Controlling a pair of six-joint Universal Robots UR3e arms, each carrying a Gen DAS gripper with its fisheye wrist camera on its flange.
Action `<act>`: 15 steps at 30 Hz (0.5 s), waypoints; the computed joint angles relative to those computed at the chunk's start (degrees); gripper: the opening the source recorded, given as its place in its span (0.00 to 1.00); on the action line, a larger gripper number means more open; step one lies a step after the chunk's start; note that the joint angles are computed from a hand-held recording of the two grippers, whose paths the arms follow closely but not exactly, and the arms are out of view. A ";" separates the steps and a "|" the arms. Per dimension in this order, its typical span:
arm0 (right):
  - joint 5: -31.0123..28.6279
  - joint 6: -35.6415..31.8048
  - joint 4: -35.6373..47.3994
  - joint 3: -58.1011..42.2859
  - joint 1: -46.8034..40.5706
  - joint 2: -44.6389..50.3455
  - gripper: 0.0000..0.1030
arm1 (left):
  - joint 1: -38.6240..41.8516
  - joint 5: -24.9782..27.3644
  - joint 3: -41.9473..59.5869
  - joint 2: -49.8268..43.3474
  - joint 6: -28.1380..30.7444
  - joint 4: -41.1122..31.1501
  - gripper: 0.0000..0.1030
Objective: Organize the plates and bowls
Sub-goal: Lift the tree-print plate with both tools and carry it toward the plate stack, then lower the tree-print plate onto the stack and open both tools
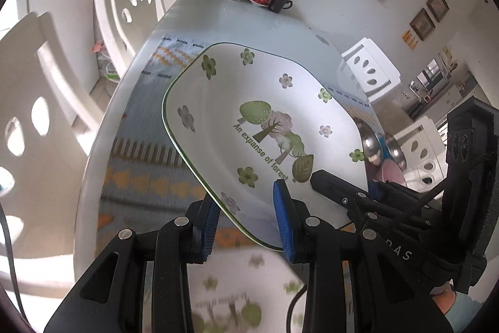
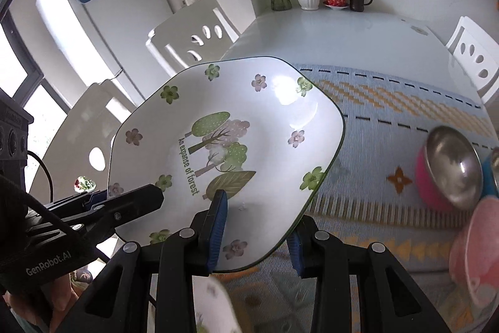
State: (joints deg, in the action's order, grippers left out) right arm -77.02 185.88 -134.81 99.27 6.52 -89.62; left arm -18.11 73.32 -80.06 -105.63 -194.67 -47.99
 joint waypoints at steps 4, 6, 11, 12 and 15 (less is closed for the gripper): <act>-1.87 4.06 -1.99 6.97 3.78 -6.13 0.33 | -0.03 0.18 -9.43 8.16 1.33 0.04 0.28; -3.44 6.96 -3.35 10.57 6.41 -9.51 0.33 | -0.18 0.46 -13.98 12.61 2.04 -0.46 0.28; -6.36 9.58 -2.03 15.01 12.21 -15.17 0.33 | -0.03 0.18 -23.76 23.03 -0.07 -1.53 0.28; -6.19 9.63 -1.49 15.83 12.75 -16.13 0.33 | -0.19 0.19 -24.99 24.25 -0.54 -1.75 0.28; -3.94 10.22 1.16 19.66 12.64 -20.14 0.33 | -1.69 0.61 -30.41 28.11 -2.87 -1.28 0.28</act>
State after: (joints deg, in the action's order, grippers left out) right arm -80.96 196.09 -133.65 118.92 19.17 -109.76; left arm -19.80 73.94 -110.47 -77.52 -197.54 -49.27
